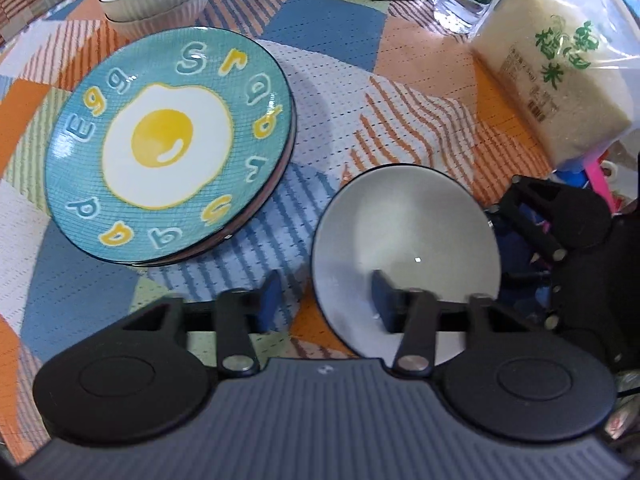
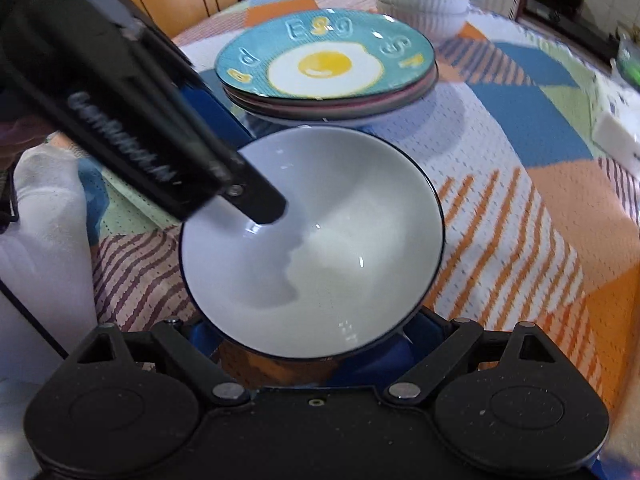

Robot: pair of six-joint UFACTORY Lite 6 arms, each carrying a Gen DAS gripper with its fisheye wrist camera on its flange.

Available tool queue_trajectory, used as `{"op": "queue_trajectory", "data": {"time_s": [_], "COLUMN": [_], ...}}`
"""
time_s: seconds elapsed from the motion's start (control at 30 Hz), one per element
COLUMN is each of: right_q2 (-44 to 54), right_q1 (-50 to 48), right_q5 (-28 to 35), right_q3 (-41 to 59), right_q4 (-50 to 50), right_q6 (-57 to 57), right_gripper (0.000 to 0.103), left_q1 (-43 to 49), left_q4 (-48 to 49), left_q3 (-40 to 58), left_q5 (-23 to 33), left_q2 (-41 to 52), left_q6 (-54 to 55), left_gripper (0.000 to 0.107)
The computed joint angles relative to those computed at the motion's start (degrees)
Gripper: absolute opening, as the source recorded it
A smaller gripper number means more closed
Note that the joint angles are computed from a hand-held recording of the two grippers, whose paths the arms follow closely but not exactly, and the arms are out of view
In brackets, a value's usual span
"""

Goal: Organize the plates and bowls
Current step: 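Lift the third bowl with both grippers and carry it over the bowl stack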

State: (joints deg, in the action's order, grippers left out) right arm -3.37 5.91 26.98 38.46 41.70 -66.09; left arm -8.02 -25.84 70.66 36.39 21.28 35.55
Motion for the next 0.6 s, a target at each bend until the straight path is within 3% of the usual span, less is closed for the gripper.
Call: {"op": "queue_trajectory", "data": {"time_s": [0.03,0.13,0.27,0.6], "right_q2": [-0.4,-1.6,-2.4,-9.0], "right_q1": [0.1,-0.3,-1.6,-2.7], "right_q5": [-0.6,-1.1,0.2,4.6], "right_q3": [-0.8,-2.6,-2.9,-0.9], "right_q4": [1.9,6.7,8.1,4.5], "right_q6": [-2.1,-7.9,-10.0,0.0], "right_gripper": [0.093,0.093,0.093,0.093], "left_q1": [0.0,-1.3,-2.3,-2.9], "left_q4": [-0.5,2.8,5.2,8.6], "left_q3": [0.2,-0.2,0.8,5.1], "left_q5": [0.4,-0.9,0.7,5.2], "left_q2": [0.3,-0.1,-0.8,-5.9], "left_q6": [0.3,-2.8,-5.0,-9.0], "left_gripper": [0.026,0.020,0.021,0.022]}}
